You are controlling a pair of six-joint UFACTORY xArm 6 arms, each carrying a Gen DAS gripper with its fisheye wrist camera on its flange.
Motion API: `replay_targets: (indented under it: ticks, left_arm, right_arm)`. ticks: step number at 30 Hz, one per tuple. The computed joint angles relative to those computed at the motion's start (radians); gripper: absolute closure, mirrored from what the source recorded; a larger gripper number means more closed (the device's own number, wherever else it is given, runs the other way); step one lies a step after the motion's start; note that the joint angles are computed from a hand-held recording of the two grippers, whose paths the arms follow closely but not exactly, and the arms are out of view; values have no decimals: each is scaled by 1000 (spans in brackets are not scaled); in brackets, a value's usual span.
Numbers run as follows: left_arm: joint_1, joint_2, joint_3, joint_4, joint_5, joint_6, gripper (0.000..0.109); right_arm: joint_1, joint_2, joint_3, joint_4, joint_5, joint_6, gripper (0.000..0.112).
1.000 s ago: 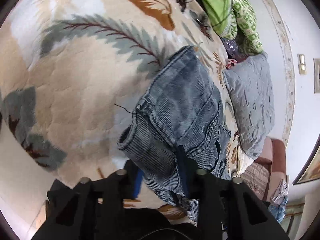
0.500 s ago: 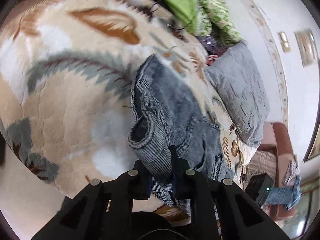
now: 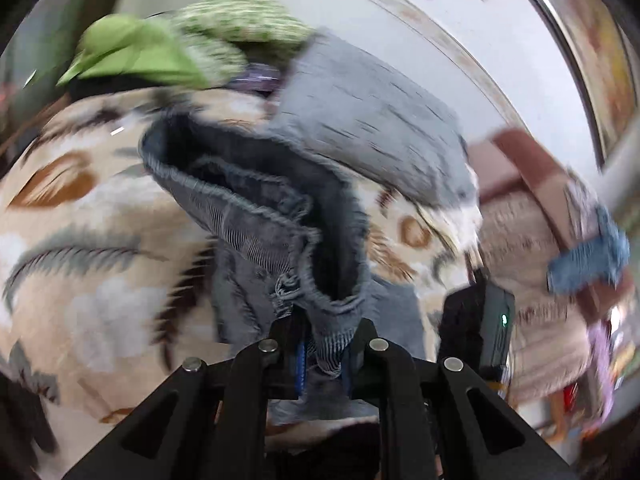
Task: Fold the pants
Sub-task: 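Fold the held edge over the jeans with the left gripper and release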
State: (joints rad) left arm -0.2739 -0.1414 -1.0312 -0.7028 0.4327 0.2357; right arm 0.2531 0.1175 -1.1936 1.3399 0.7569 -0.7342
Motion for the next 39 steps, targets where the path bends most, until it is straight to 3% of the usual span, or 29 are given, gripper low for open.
replay_targets:
  ticks: [5, 9, 14, 16, 19, 22, 23, 24, 27, 32, 39]
  left_arm:
    - [-113, 87, -103, 79, 25, -10, 95]
    - [-202, 208, -210, 103, 60, 8, 95]
    - [-248, 365, -338, 156, 204, -24, 92]
    - [-241, 367, -343, 148, 241, -20, 89]
    - [-208, 329, -340, 58, 318, 55, 82]
    - [-189, 248, -282, 7, 282, 133, 63]
    - [-184, 217, -249, 11, 242, 145, 52]
    - [-179, 195, -222, 26, 196, 147, 48]
    - [-154, 198, -205, 130, 144, 73, 48]
    - [-113, 248, -188, 290, 127, -109, 48]
    - [-174, 253, -124, 422, 80, -84, 47]
  right_arm:
    - [-106, -91, 111, 101, 32, -63, 75]
    - [-214, -159, 213, 95, 53, -61, 75]
    - [-317, -172, 323, 47, 63, 6, 75]
    - [-360, -181, 366, 43, 111, 5, 81]
    - [-408, -244, 425, 35, 131, -49, 80]
    - [-455, -279, 425, -18, 114, -36, 80]
    - [-459, -286, 420, -23, 98, -35, 79]
    - [-464, -306, 417, -24, 70, -34, 79]
    - [-476, -320, 377, 7, 41, -50, 79]
    - [-407, -278, 257, -18, -20, -20, 79]
    - [-230, -64, 38, -207, -129, 125, 79]
